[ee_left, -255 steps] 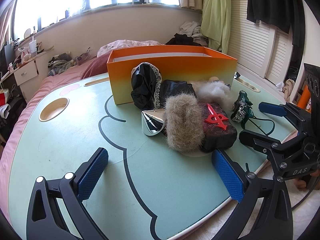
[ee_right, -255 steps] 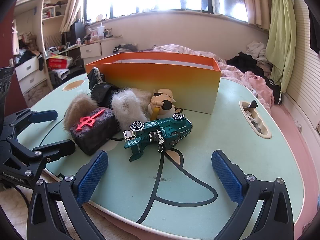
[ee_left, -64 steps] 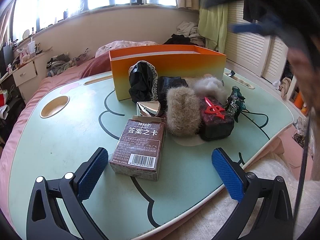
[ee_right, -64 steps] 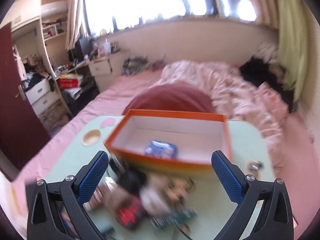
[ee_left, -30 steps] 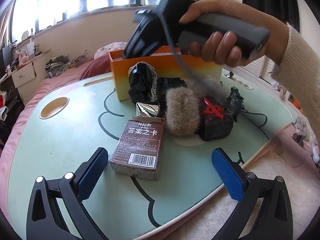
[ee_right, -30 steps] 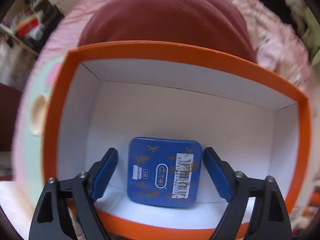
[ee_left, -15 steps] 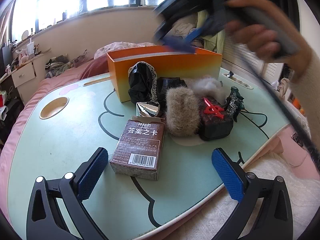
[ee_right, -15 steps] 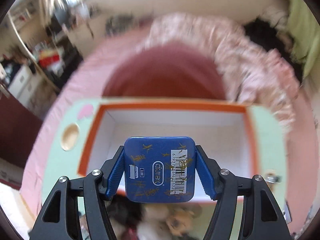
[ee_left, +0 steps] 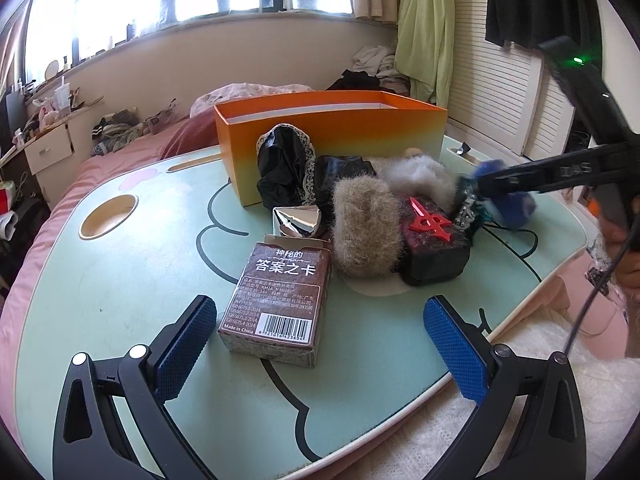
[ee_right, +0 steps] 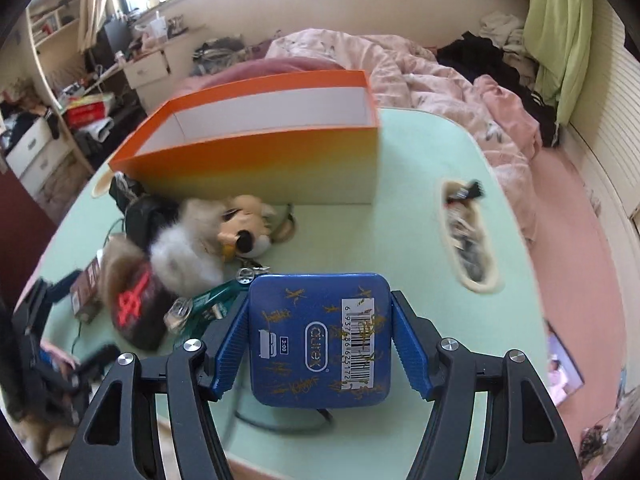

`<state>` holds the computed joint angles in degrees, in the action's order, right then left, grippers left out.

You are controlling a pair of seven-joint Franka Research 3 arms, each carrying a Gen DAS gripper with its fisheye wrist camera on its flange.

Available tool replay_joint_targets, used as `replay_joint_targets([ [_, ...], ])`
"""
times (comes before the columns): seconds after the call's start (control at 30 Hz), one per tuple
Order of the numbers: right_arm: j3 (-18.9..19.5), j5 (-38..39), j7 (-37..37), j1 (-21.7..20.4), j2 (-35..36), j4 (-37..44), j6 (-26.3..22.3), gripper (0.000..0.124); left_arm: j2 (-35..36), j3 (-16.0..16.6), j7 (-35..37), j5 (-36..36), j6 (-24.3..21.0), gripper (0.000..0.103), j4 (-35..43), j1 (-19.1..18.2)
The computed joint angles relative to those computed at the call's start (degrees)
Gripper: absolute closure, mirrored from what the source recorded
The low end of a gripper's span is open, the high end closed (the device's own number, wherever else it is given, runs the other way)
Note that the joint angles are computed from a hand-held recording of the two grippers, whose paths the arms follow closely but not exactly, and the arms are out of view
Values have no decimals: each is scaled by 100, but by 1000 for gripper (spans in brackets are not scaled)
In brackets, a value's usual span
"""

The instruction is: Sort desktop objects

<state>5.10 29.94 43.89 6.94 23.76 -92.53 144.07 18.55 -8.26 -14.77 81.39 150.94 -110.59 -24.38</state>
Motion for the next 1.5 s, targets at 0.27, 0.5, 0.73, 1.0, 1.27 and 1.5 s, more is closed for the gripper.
replay_joint_targets([
  [0.27,391,290,-237,102,509,256,1009,56,1,1,9,-7,0,0,1,-3],
  [0.5,397,779,-494,223,670,515,2397,33,14,6,9,-4,-9,0,13,-9],
  [0.73,-407,-655,1276,848,1697,1930,1952,33,26,12,13,0,-8,0,21,-11],
  [1.0,381,-260,1327,158,1794,2378,406,35,57,23,10,1,-10,0,54,-21],
  [1.27,913,350,236,-118,1246,1277,1993,39,77,24,15,-10,-20,0,77,-35],
  [1.5,4090,6421,-6476,-3117,17,-364,2243,35,58,49,-212,192,20,0,47,-66],
])
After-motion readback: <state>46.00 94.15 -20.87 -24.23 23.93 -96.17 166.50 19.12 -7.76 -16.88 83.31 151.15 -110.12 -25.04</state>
